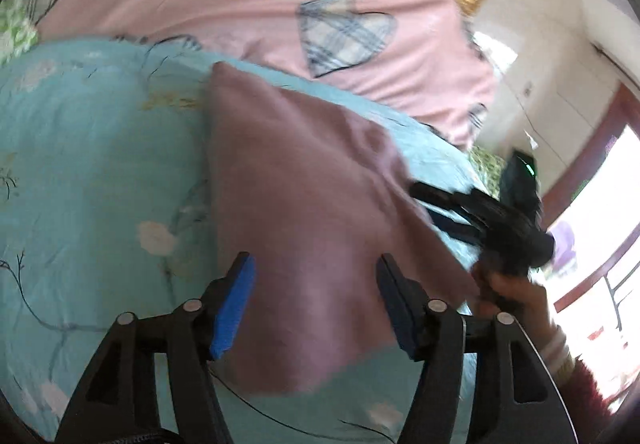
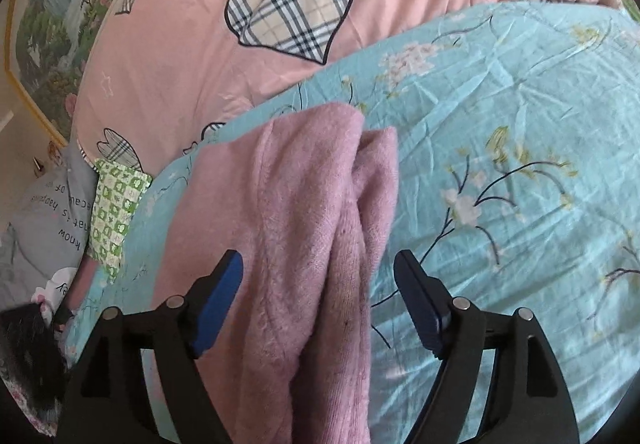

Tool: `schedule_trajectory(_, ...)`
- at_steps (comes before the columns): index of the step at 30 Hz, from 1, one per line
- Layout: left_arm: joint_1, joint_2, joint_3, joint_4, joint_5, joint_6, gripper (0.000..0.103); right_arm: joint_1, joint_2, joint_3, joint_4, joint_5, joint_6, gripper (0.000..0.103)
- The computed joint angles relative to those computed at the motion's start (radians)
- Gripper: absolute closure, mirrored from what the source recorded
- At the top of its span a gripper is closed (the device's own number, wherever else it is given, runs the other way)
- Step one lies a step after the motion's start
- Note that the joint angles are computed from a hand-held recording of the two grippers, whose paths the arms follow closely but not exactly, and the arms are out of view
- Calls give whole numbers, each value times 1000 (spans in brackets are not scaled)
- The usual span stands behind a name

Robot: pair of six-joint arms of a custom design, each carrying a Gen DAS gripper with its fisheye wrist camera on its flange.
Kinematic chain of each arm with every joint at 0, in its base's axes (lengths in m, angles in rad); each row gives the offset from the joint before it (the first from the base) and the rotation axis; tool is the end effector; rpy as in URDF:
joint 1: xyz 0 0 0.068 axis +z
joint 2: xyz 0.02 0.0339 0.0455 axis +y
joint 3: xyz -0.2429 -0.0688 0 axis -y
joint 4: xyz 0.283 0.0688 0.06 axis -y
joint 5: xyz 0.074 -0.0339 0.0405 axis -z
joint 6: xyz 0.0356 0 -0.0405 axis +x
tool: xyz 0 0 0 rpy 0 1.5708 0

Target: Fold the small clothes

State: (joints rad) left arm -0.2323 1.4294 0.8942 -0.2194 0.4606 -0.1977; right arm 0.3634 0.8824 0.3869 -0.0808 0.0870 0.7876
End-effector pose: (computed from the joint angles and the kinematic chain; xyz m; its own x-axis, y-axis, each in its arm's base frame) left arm 0.3242 -0.0930 0.1887 -0.7560 -0.0019 -0.6545 0.3803 0.8126 -0.4416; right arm 0.2207 0.0806 0.1597 -0.5621 0.5416 -0.6251 0.1592 0.8125 0.5608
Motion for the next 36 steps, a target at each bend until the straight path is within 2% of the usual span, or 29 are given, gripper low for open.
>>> schedule_trajectory(4,65,265,216,-74,90,4,36,-51,79,-6,84,-81,14,24)
schedule_trajectory(7,77,416,344,-107,147,-4,28,-77,138,-10,160,-137,17,24)
schedule_trajectory(9,74,518,435,-141,176,-5,28,-90,202,3,210,-175,8,24)
schedule_trajectory(11,68,615,523,-157,223,-7,31,-105,255,6,270,-222,7,33)
schedule_trajectory(12,64,621,525,-126,217,-16,36,-116,276,1,306,-254,17,51)
schedule_trajectory(13,60,625,536,-133,214,-9,45,-135,305,-12,368,-308,55,65)
schedule_trajectory(14,61,622,536,-139,222,-6,54,-138,314,-26,412,-323,92,67)
schedule_trajectory(16,72,584,496,-117,246,-10,61,-94,261,-29,365,-260,96,72)
schedule_trajectory(21,122,362,293,-92,259,22,64,64,145,-30,337,-150,154,73)
schedule_trajectory(23,189,254,207,-129,300,73,64,165,147,1,325,-86,171,73)
schedule_trajectory(25,284,142,133,-211,354,148,64,259,180,28,365,-46,190,74)
schedule_trajectory(28,459,10,76,-392,424,321,64,399,337,107,499,-8,214,74)
schedule_trajectory(32,701,-60,74,-640,451,586,63,517,601,283,617,-3,212,74)
schedule_trajectory(36,860,-53,82,-746,463,751,63,580,842,475,669,-26,212,74)
